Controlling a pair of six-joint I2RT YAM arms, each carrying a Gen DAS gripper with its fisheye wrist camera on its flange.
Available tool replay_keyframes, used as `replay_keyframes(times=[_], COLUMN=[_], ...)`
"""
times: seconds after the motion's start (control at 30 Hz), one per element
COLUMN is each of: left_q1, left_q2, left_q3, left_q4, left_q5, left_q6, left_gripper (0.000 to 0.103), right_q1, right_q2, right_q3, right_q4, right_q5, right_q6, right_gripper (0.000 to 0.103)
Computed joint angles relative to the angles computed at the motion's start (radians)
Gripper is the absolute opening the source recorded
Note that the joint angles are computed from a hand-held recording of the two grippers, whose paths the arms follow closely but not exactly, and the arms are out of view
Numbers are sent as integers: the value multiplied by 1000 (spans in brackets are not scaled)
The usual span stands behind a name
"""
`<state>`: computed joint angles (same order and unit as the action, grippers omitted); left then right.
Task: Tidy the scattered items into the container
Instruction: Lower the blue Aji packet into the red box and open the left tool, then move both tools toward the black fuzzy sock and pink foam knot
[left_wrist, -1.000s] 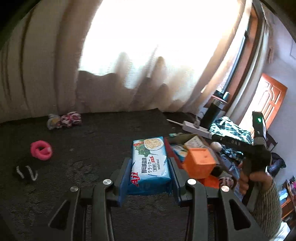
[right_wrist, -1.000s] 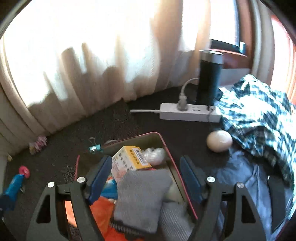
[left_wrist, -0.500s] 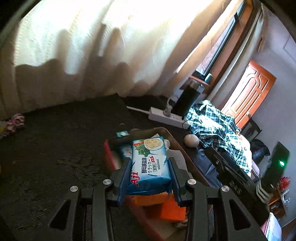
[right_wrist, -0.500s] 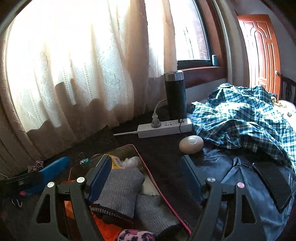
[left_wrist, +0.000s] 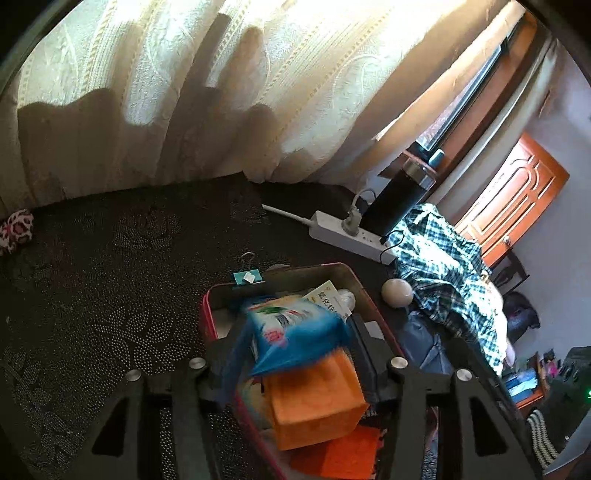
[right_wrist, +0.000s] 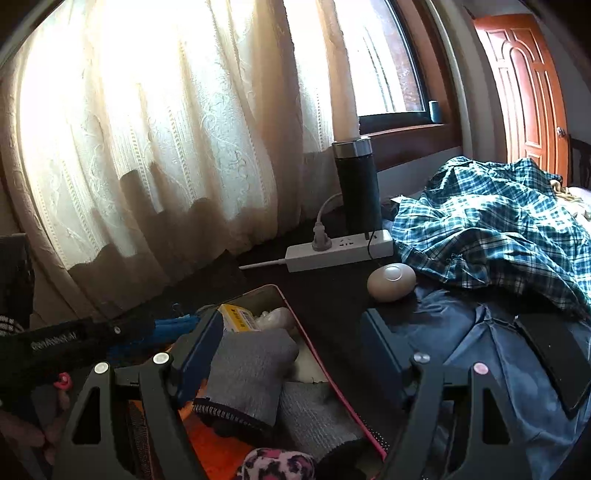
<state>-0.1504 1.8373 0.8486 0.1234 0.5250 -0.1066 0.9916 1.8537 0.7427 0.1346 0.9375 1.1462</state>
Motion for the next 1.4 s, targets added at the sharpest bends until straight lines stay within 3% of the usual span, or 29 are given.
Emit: replay_keyframes(times=[0.57,0.73,0.8,1.13,1.4], left_q1=[39,97,132,441,747], left_q2=[-86,-118,-139,-125,7], left_q3=[-121,-185,-216,-307,-236], left_q4=[62,98,114,203,206], left_q5=[-79,-124,-155,-217,-173], left_q6=[20,27,49,192,306], left_gripper=[54,73,73,73,74], right_q1=[24,28,32,68,100], right_q2=[65,97,114,202,224], right_q3=[50,75,88,172,254], right_q4=[-1,0,3,-25,-100], right_q5=[38,41,48,139,171], right_q6=[-28,-46,-58,-107,-133], right_gripper=[80,80,80,81,82])
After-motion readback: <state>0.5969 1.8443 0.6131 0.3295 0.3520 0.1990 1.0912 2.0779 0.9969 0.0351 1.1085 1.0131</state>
